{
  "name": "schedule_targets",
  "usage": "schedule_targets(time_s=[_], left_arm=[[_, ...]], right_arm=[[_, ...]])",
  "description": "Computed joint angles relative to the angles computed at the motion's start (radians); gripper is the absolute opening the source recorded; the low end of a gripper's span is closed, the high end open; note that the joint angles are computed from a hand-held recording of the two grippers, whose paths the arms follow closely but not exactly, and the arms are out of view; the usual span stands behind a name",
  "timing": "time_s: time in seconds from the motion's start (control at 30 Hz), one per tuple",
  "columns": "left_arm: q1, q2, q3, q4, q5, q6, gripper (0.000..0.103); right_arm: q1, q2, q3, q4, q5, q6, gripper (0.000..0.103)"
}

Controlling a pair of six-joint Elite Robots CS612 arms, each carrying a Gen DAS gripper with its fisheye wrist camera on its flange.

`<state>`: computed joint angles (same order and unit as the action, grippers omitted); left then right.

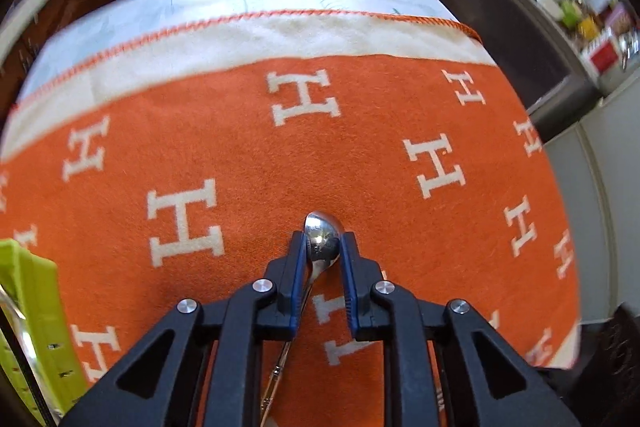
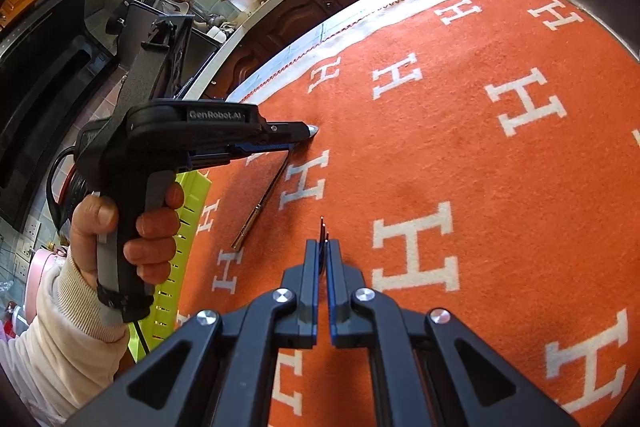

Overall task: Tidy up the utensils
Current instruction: 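Grasp the steel fork with the right tool while the left grasps the small steel spoon, then carry the fork and spoon into the green tray and open both tools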

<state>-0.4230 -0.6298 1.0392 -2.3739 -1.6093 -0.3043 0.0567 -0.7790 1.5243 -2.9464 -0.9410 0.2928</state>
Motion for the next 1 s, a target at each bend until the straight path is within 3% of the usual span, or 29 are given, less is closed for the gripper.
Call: schedule_targets(time_s=[0.1, 0.2, 0.33, 0.63, 0.7, 0.8, 1.0], left_arm=[[-0.016, -0.014, 0.025, -0.032, 0.051, 0.047, 0.007], [-0.014, -0.012, 0.023, -0.026, 0.012, 0.062, 0.006], [-0.018, -0.004, 0.015, -0.027, 0.011, 0.065, 0.006], [-0.005, 0.003, 0.008, -0.026, 0.009, -0.022, 0.008], [0.007, 0.003, 0.012, -0.032, -0.022, -0.057, 0.008], [0.016, 0.002, 0.022, -0.055, -0.051, -0.07, 0.009], [0.009, -0.004, 0.04, -0.084, -0.024, -0.054, 0.008]], right_arm=[[0.0, 0.001, -0.002, 0.003, 0.001, -0.001, 0.003], [-0.001, 0.001, -0.002, 0.006, 0.003, 0.001, 0.003], [-0.004, 0.001, 0.0, 0.01, 0.008, 0.007, 0.003], [-0.008, 0.001, -0.001, 0.014, 0.009, 0.013, 0.003], [-0.008, 0.0, 0.0, 0.015, 0.011, 0.013, 0.003], [-0.008, 0.002, -0.003, 0.021, 0.013, 0.014, 0.003], [-0.007, 0.003, -0.007, 0.036, 0.016, 0.014, 0.003]])
